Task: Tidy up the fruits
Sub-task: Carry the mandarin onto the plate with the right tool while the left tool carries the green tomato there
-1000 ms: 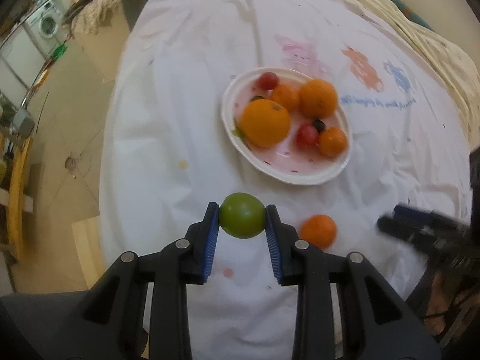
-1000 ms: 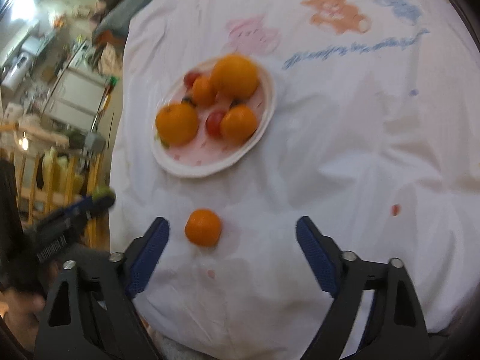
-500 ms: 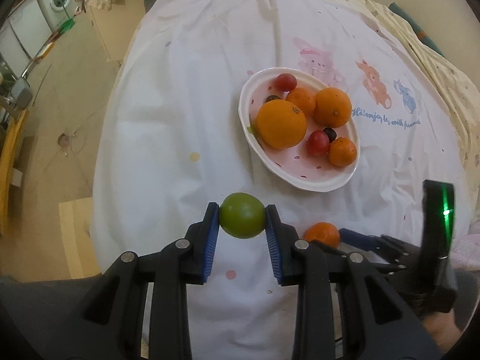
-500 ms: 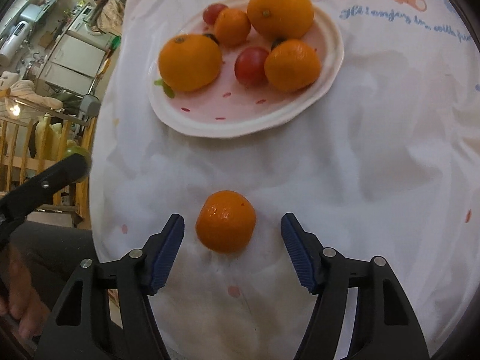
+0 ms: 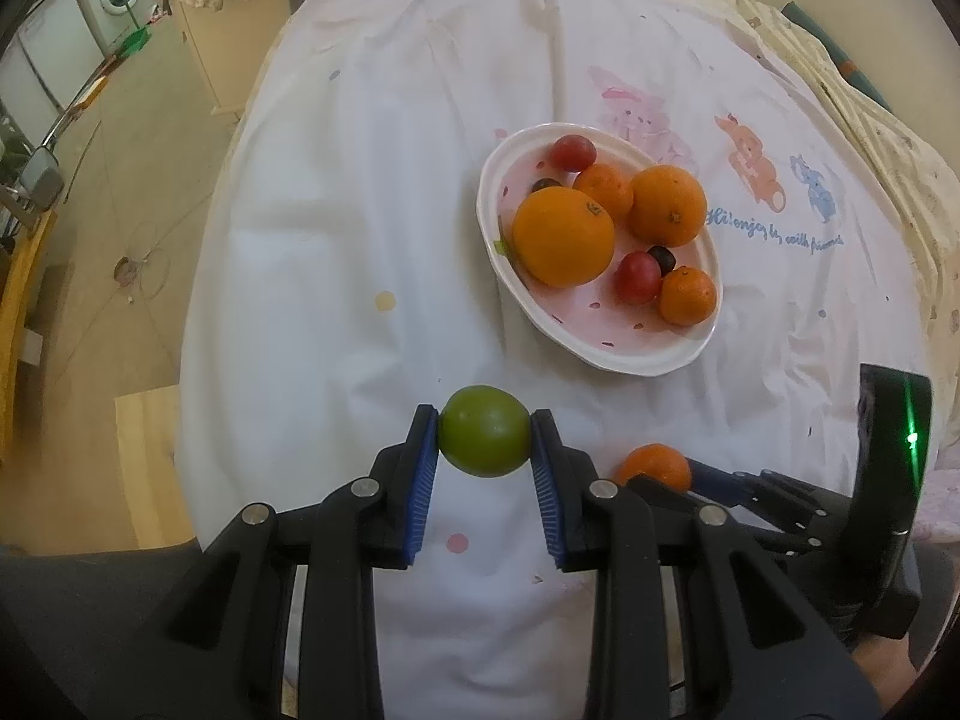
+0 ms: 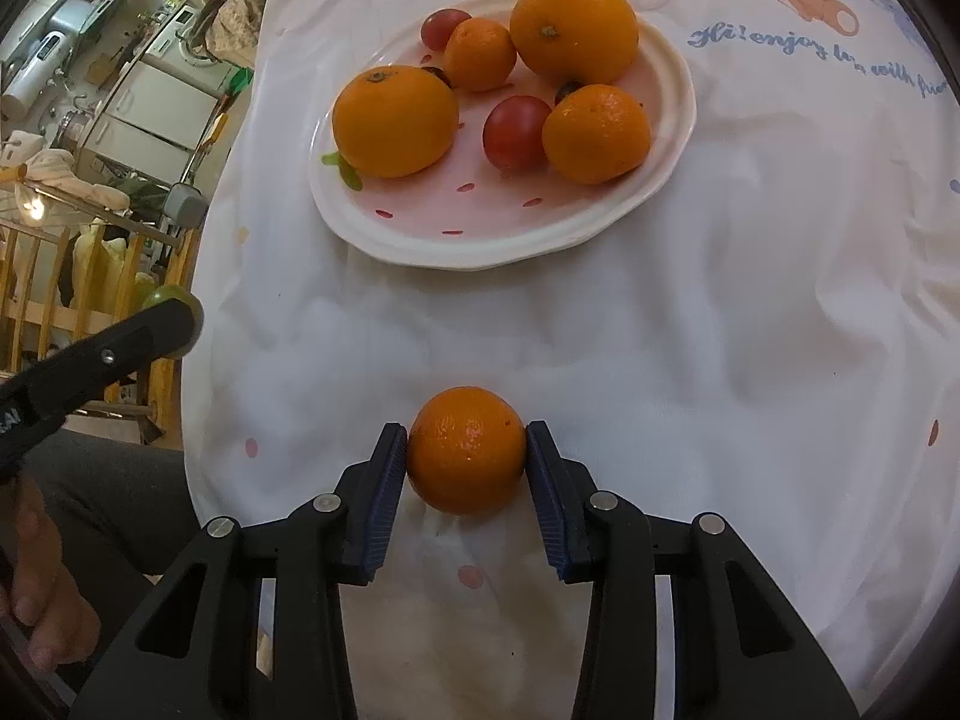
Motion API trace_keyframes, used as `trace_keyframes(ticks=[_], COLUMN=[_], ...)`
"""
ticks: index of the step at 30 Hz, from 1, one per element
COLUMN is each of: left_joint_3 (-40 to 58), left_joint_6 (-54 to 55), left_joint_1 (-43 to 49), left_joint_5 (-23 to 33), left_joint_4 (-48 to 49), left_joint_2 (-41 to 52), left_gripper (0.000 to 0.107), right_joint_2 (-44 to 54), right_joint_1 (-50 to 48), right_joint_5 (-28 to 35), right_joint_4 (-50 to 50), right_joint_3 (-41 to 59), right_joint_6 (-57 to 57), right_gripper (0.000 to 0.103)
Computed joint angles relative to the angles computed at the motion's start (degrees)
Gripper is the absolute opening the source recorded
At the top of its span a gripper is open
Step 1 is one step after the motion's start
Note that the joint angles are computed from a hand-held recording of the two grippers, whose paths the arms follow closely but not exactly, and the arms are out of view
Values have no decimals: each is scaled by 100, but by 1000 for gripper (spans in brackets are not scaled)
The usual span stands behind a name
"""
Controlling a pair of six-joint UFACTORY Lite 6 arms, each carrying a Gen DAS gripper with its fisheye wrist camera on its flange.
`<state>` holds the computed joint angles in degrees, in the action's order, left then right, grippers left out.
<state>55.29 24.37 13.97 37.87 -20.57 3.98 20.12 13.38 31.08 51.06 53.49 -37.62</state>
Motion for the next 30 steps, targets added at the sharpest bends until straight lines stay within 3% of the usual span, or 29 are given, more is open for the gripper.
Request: trace_keyframes(ticks=[8,13,17,20,30], left_joint_3=[-228,-51,153,485,1733], left_joint_6=[137,135,-84,-220,-738], left_joint_1=[-100,-6,-124,-241,-831], left_joint_5=[-170,265,297,392,427], left_joint_4=[38,-83,149,220,597], left_joint_2=[-287,-326,-531,-377,412], left_gripper=[27,27,27,27,27], right_joint_2=[-548,-1043,-1419,-1506,-939], right_joint_1=[-468,-1199,-1627,-1960,-2271], right_joint_5=[116,664,1090,1413,1652], right_joint_4=[349,1049,1344,1482,928], right_joint_3=[-252,-451,-442,-214,1102], right_joint_6=[-182,-799,-964,-1075,-609], right_gripper=[42,42,42,42,42])
